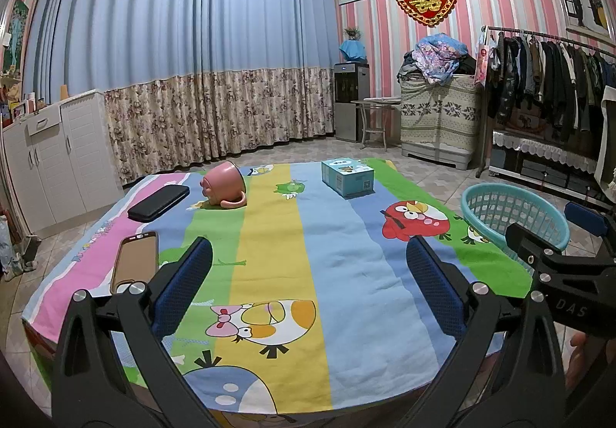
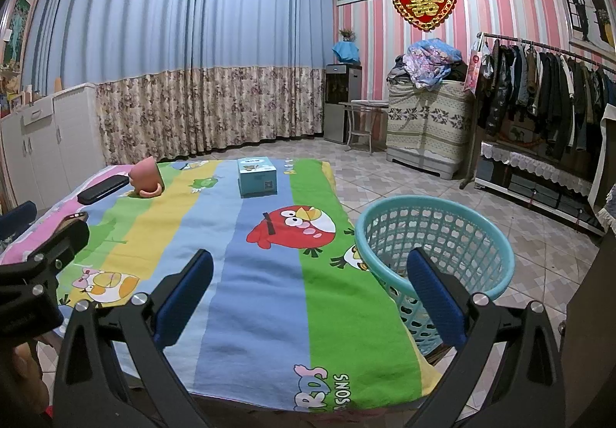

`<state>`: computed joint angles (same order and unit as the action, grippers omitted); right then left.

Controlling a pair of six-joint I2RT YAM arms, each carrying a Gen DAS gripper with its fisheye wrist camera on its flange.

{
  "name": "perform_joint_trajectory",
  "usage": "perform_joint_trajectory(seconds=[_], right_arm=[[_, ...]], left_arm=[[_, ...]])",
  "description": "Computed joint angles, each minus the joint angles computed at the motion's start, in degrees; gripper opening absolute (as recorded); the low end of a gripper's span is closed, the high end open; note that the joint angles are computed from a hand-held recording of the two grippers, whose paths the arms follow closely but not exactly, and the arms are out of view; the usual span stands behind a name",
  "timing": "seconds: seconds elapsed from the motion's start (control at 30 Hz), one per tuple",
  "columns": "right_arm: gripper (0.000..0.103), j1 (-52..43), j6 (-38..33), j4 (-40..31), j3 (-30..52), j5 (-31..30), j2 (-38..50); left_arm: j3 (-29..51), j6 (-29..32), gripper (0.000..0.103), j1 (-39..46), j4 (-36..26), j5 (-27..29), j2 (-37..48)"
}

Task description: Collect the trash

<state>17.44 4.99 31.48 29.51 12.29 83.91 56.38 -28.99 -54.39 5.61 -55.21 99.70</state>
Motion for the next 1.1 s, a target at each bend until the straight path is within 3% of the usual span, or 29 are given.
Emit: perform_joint_trajectory(seconds=[1.1], right_arm=[[0.098, -0.16, -0.11, 1.08, -0.54, -0.09, 0.38]], left_arm=[[0.16, 0.21, 0.098, 0.18, -0.20, 0.06, -0.34]])
